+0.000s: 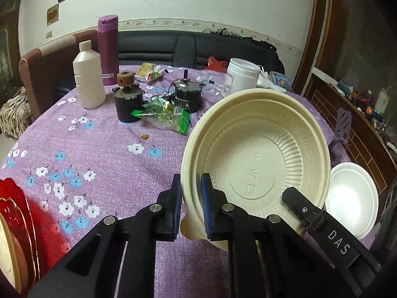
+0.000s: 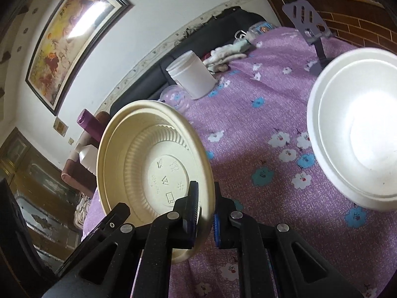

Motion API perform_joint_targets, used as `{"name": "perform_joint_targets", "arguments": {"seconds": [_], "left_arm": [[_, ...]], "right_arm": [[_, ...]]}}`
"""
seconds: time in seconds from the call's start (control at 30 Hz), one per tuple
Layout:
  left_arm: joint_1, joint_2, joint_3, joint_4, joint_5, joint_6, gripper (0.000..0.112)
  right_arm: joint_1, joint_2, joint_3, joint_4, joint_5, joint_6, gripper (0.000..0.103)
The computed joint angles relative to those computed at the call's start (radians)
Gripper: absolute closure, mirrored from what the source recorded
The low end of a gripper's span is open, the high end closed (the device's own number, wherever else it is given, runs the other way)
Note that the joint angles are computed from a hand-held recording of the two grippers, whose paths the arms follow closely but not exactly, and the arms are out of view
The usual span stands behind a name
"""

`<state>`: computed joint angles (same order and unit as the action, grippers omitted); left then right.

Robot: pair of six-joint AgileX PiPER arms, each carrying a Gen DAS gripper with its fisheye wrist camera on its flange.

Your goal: Organize plates and bowls

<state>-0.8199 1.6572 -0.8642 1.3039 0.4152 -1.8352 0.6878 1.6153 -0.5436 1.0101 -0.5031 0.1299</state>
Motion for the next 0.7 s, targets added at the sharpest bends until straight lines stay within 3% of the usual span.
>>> {"name": "perform_joint_targets", "arguments": {"seconds": [0.23, 0.7], "left_arm": [[-0.027, -0.041, 0.035, 0.072, 0.028, -0.079, 0.1], [-0.056, -0.054, 0.041, 0.072, 0.084, -0.091, 0.1]], "right_arm": [[0.049, -0.028, 0.009, 0.066, -0.07, -0.067, 0.093], [0.046, -0.037, 0.018, 0.018, -0.067, -0.034, 0.093]]}}
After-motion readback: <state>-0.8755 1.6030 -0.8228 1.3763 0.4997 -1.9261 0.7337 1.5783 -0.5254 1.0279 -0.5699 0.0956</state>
